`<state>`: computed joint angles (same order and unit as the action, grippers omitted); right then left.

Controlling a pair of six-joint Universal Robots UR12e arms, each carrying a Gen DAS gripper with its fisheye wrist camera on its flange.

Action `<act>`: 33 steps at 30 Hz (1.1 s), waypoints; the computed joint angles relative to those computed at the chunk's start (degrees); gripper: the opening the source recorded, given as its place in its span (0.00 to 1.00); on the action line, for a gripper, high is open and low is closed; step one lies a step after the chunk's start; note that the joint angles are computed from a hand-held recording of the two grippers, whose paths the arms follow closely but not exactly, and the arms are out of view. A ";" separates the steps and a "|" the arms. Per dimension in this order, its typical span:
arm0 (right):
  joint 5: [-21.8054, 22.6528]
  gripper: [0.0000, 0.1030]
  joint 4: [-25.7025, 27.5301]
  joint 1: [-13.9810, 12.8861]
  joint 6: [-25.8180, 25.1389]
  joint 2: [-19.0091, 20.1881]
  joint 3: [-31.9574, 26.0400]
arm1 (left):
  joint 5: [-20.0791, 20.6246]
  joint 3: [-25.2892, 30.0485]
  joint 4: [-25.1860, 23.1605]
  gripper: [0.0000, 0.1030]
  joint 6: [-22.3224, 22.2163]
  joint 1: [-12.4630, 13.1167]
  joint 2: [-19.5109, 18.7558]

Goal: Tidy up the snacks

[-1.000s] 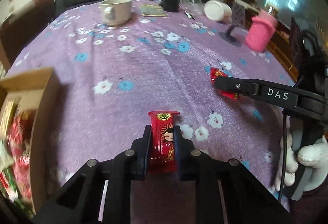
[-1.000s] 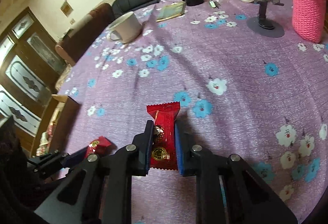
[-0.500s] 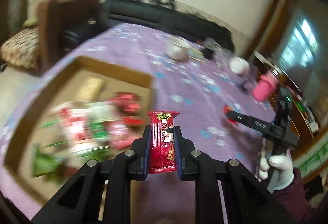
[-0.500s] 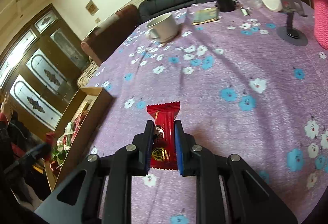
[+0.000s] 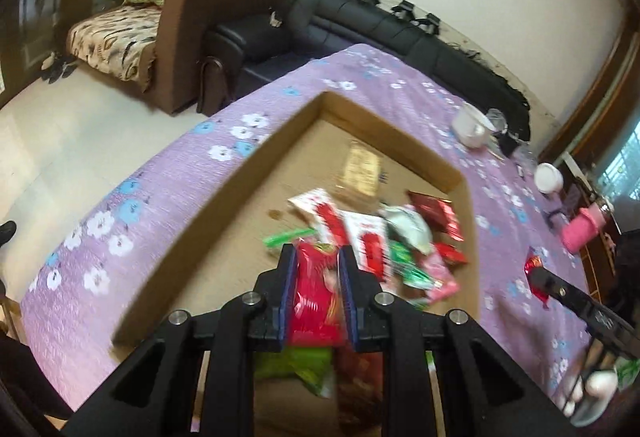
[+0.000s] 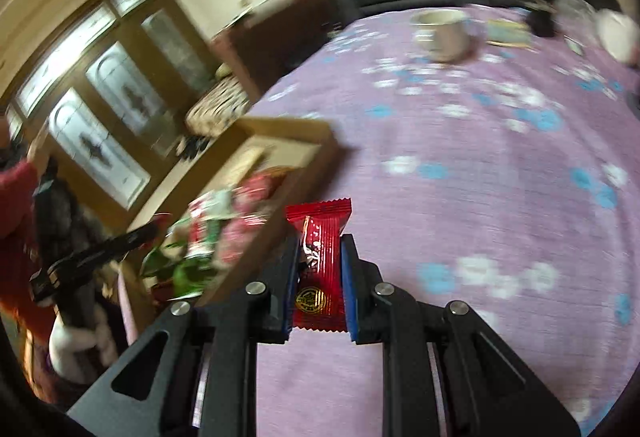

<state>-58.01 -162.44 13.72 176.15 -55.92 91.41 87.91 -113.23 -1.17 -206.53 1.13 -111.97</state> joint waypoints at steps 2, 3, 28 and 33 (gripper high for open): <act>-0.07 0.21 2.24 1.65 -1.52 0.72 -1.83 | -0.19 -0.29 0.17 0.40 -1.03 0.63 -0.13; -0.39 0.21 3.10 2.34 -2.05 1.12 -2.69 | -0.77 -0.84 0.53 0.41 -1.68 0.96 0.20; -7.51 0.62 -7.91 0.78 -1.03 -2.21 3.97 | -3.38 -3.92 8.79 0.76 -2.64 -3.87 3.40; -13.96 0.63 -8.73 -2.96 0.58 -4.21 7.97 | -4.18 0.82 4.58 0.77 5.36 -8.55 1.09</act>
